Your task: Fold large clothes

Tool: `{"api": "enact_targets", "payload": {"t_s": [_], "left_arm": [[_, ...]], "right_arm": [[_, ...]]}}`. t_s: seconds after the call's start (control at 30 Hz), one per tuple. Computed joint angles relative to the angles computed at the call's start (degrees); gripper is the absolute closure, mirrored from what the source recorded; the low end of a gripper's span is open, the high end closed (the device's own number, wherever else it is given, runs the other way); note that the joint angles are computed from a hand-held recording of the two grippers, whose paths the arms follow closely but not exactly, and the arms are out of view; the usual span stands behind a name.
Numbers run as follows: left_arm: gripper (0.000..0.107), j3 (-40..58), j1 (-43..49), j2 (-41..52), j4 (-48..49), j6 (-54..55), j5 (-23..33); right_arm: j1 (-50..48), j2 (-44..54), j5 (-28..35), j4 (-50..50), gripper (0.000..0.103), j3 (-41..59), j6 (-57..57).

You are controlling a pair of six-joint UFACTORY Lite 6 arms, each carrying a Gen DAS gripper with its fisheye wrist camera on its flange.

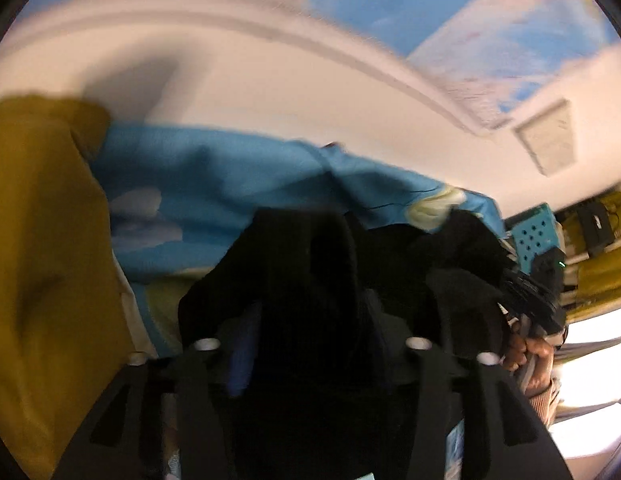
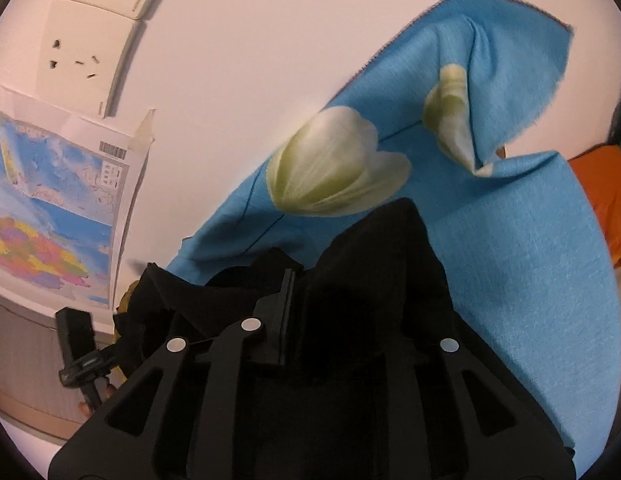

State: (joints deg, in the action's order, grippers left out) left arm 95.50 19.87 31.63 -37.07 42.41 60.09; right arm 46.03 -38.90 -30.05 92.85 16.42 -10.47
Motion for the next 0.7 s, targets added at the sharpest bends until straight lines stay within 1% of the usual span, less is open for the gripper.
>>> {"api": "enact_targets", "payload": {"t_s": [0.03,0.07,0.1,0.13,0.17,0.2,0.23,0.3,0.37,0.4,0.43,0.47,0.5,0.53,0.57,0.6,0.63,0.67,0.7], "left_arm": [[0.027,-3.7,0.8,-3.9,-2.2,3.0,-1.8],[0.026,-6.8,1.3,-7.0,-3.9,5.4,-3.4],[0.025,-10.0,1.6,-10.6,-5.3,8.4,-4.2],[0.024,-12.3,1.8,-13.5,-5.9,10.7,-3.8],[0.024,-14.1,1.7,-15.4,-6.5,12.4,-3.5],[0.023,-17.9,1.1,-18.9,-6.3,15.1,-4.2],[0.023,-21.9,-0.6,-22.6,-4.3,16.2,-6.6],[0.023,-29.7,-5.4,-28.1,0.9,17.3,-10.7],[0.023,-34.5,-9.6,-29.0,4.7,16.4,-12.8],[0.023,-36.1,-11.4,-29.0,6.1,15.6,-14.7],[0.026,-38.1,-13.9,-29.0,8.2,14.1,-18.3],[0.03,-38.8,-15.3,-28.7,9.4,12.6,-20.5],[0.038,-38.5,-16.5,-27.0,10.6,10.3,-22.4],[0.05,-36.8,-16.4,-24.4,9.8,9.3,-22.3],[0.057,-34.9,-16.0,-22.2,8.5,9.3,-22.4],[0.076,-34.0,-16.0,-21.4,8.4,8.9,-23.4],[0.087,-32.9,-16.0,-20.4,8.6,8.2,-24.5],[0.089,-30.3,-15.3,-18.5,7.4,8.2,-23.6],[0.093,-29.4,-15.0,-18.0,6.4,8.6,-23.8]], "right_arm": [[0.9,0.3,-0.6,1.4,0.085,0.5,-1.5],[1.5,0.4,-1.0,2.5,0.08,0.8,-2.5],[3.1,0.3,-2.9,3.5,0.071,0.9,-2.9],[4.6,0.5,-4.9,4.6,0.062,1.4,-3.7],[5.7,0.8,-6.7,5.6,0.046,1.8,-4.4],[8.4,0.9,-10.9,8.6,0.032,2.5,-6.3],[10.1,0.9,-13.6,10.5,0.03,3.0,-8.1],[14.2,1.1,-18.3,13.0,0.03,4.5,-10.7],[19.3,2.7,-23.1,14.8,0.03,6.7,-12.6],[22.5,5.6,-25.9,16.0,0.03,9.6,-15.9],[23.6,7.8,-26.5,16.5,0.03,11.8,-18.5],[24.6,11.6,-26.3,17.6,0.03,15.2,-22.7],[24.6,16.1,-25.4,19.3,0.03,19.0,-27.6],[24.0,20.7,-24.2,21.3,0.03,22.9,-32.5],[23.0,24.5,-23.0,23.3,0.03,25.7,-36.7],[21.2,27.7,-21.5,24.7,0.03,28.1,-39.9],[18.8,30.8,-18.7,26.2,0.03,30.0,-43.0],[17.4,32.8,-17.2,27.3,0.04,30.8,-44.9],[16.2,34.8,-16.9,28.1,0.066,31.6,-46.5]]}}
